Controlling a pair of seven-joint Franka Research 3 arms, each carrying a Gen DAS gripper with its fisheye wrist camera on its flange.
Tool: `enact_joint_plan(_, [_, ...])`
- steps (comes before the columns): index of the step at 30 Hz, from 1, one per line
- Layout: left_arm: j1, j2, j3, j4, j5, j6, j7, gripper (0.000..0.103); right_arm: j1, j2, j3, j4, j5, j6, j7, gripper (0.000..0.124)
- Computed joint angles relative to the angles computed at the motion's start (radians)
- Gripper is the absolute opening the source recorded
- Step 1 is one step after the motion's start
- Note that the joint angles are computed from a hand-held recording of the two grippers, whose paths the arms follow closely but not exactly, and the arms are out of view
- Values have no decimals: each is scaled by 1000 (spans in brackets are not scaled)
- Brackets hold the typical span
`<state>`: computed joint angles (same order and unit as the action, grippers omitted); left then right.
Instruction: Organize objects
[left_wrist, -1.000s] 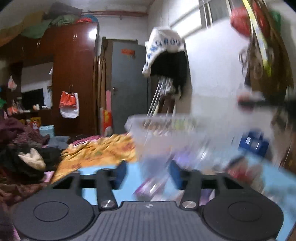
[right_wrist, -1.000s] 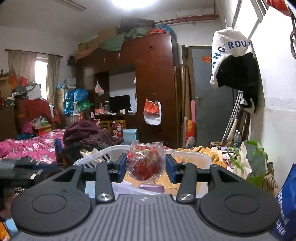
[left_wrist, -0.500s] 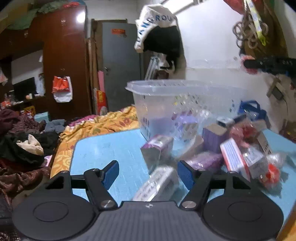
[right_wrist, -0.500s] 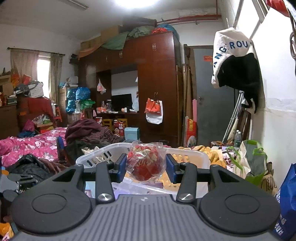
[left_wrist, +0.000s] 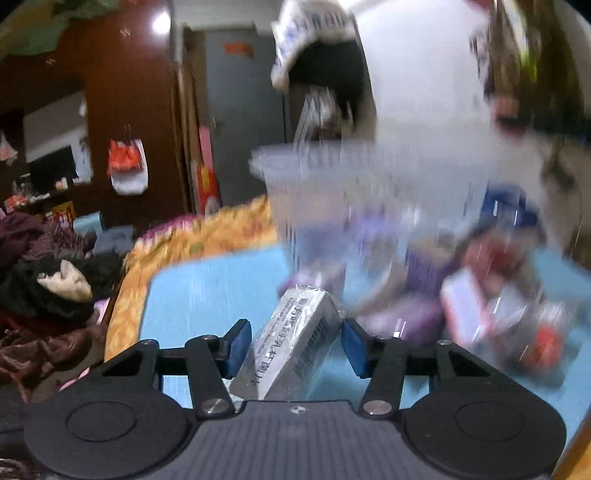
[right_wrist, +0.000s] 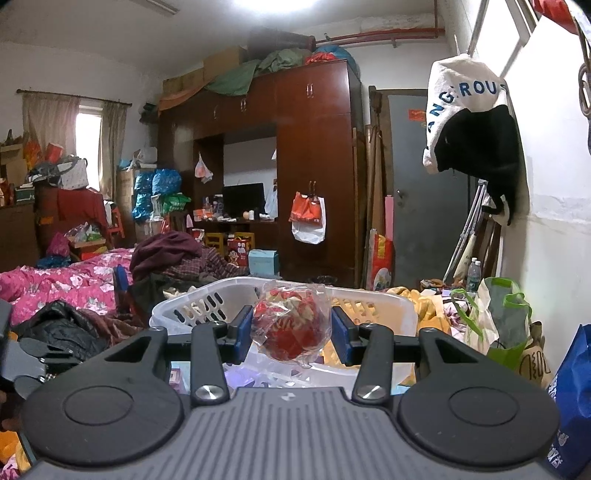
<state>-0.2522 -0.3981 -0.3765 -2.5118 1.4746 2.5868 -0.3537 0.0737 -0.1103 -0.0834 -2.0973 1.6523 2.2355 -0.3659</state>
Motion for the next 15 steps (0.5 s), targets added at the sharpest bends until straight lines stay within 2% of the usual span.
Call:
enact_joint_plan(2, [4, -21, -10, 16, 57, -8, -64, 57, 1, 1, 1, 1, 4, -1, 1, 47])
enact_joint_plan(6, [17, 10, 3, 134, 135, 12, -75, 57, 13, 6, 16, 16, 5, 35, 12, 47])
enact_joint_plan(10, [31, 143, 29, 325, 171, 41, -42, 57, 46, 26, 50, 63, 12, 151, 12, 47])
enact_joint_plan(13, [30, 257, 50, 453, 135, 33, 11, 58, 66, 63, 67, 112, -11, 220, 43, 47])
enact_joint_plan(15, [28, 325, 75, 513, 115, 63, 43, 58, 74, 90, 75, 142, -37, 252, 68, 48])
